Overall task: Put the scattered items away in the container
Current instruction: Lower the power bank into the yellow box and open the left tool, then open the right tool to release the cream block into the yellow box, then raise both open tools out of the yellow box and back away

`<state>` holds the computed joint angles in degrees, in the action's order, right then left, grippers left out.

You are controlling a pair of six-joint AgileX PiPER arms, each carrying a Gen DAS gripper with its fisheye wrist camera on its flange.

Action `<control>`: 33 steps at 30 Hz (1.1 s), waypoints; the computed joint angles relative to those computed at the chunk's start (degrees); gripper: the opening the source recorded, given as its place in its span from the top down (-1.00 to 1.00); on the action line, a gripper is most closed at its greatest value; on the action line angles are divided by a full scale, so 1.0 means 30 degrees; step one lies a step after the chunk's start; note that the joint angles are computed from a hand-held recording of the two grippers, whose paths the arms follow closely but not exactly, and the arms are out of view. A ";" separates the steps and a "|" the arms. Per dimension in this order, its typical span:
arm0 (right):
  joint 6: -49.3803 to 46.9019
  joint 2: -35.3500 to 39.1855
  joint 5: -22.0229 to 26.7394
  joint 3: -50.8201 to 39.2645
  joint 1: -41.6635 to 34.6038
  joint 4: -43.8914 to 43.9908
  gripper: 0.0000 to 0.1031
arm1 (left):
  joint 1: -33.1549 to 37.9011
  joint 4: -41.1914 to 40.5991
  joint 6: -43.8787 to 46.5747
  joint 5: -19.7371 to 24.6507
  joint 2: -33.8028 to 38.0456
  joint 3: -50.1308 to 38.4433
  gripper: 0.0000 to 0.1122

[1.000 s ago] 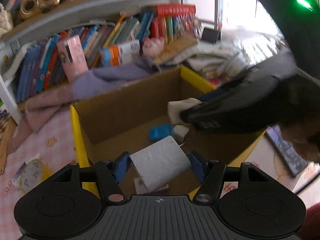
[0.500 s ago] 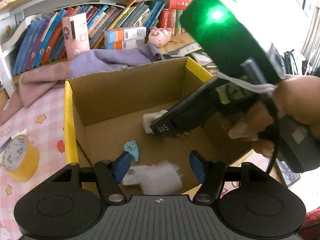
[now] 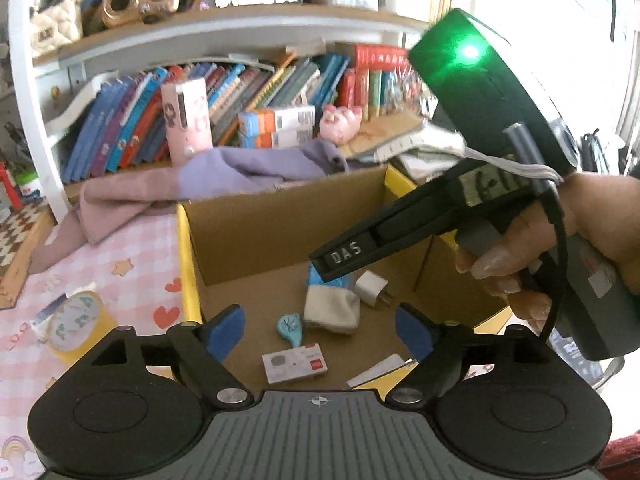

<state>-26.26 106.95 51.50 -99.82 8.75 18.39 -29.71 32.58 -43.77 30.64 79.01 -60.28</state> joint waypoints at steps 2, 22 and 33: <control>0.0007 -0.0882 -0.0507 0.0824 -0.0055 0.0223 -0.17 | -0.0111 0.0540 -0.0538 -0.0010 -0.0690 0.0382 -0.61; 0.6628 -0.9372 -0.4998 0.9083 0.2556 -0.3833 -0.27 | 0.0253 0.2746 -0.1801 0.2022 -0.7284 0.3746 -0.73; 2.2321 -1.3352 -0.3594 1.2661 0.9506 -1.8244 -0.30 | 0.3532 -0.3572 0.6462 0.2955 -1.2281 0.5384 -0.73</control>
<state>40.70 66.90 40.72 -61.84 37.26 -36.34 -19.11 21.86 -24.39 39.51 42.17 -44.13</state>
